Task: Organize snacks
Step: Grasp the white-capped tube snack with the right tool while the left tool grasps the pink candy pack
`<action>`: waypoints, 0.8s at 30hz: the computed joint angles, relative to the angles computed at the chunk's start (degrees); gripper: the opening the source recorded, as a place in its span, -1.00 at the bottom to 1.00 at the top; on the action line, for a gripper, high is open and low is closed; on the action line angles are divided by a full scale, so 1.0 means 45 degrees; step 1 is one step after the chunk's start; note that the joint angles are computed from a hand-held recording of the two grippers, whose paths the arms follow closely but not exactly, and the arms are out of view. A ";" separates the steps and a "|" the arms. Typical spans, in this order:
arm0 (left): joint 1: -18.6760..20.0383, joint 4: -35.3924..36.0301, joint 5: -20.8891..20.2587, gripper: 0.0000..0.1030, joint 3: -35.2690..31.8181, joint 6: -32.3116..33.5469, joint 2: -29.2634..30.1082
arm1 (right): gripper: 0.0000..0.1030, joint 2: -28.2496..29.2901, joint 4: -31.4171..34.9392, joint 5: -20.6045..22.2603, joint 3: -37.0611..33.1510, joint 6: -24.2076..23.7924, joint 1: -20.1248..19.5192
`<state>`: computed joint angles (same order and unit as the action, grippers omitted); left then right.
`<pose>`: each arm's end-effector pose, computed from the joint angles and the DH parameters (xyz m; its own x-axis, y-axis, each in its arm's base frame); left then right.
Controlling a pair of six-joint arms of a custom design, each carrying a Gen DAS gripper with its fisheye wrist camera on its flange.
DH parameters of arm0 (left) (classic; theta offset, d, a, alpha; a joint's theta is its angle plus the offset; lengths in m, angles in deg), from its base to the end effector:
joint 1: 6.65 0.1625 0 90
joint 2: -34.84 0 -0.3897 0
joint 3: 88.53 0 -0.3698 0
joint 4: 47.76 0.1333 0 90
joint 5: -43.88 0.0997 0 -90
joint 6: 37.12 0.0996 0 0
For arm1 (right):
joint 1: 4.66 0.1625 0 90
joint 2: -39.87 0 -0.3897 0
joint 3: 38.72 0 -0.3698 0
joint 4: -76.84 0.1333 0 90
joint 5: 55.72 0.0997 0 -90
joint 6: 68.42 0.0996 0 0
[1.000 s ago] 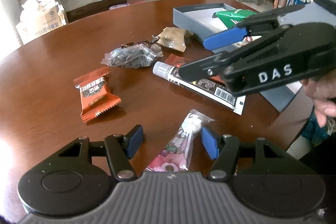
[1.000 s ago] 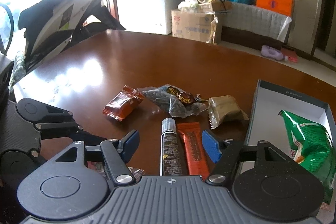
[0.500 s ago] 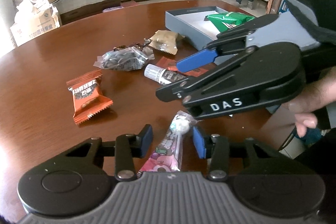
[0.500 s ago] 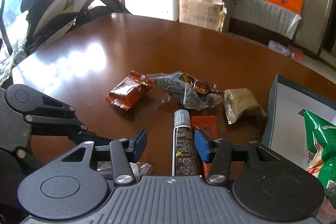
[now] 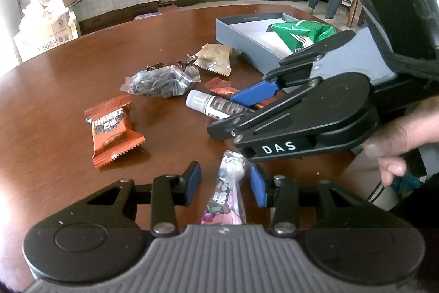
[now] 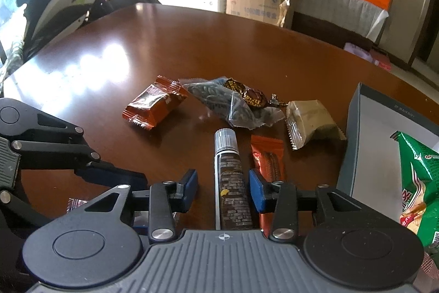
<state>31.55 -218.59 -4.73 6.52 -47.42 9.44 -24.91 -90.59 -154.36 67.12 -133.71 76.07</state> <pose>-0.3428 -0.5232 -0.0710 -0.6934 0.3936 -0.6035 0.6576 0.6881 -0.3067 0.0228 -0.5950 0.2520 -0.5197 -0.6186 0.5893 -0.8191 0.5567 -0.1380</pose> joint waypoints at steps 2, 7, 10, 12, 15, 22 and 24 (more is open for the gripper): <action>-0.0010 -0.0081 0.0030 -0.24 0.0024 -0.0053 0.0021 | -0.20 0.0045 -0.0041 -0.0009 -0.0020 -0.0008 -0.0001; -0.0044 -0.0145 0.0022 -0.48 0.0151 -0.0416 -0.0032 | -0.20 0.0081 -0.0085 0.0007 -0.0035 -0.0018 -0.0012; -0.0078 -0.0152 0.0132 -0.65 0.0159 -0.0368 -0.0005 | -0.20 0.0083 -0.0108 0.0002 -0.0030 -0.0036 -0.0003; -0.0101 -0.0131 0.0063 -0.65 0.0147 -0.0252 0.0014 | -0.21 0.0095 -0.0135 0.0023 -0.0029 -0.0076 -0.0008; -0.0122 -0.0130 0.0038 -0.65 0.0130 -0.0212 0.0050 | -0.23 0.0066 -0.0110 0.0061 -0.0018 -0.0054 -0.0027; -0.0089 -0.0140 0.0046 -0.67 0.0057 -0.0206 0.0098 | -0.48 0.0046 -0.0219 0.0175 0.0032 -0.0036 -0.0060; -0.0064 -0.0121 0.0005 -0.67 0.0025 -0.0258 0.0089 | -0.50 0.0047 -0.0321 0.0191 0.0070 -0.0132 -0.0061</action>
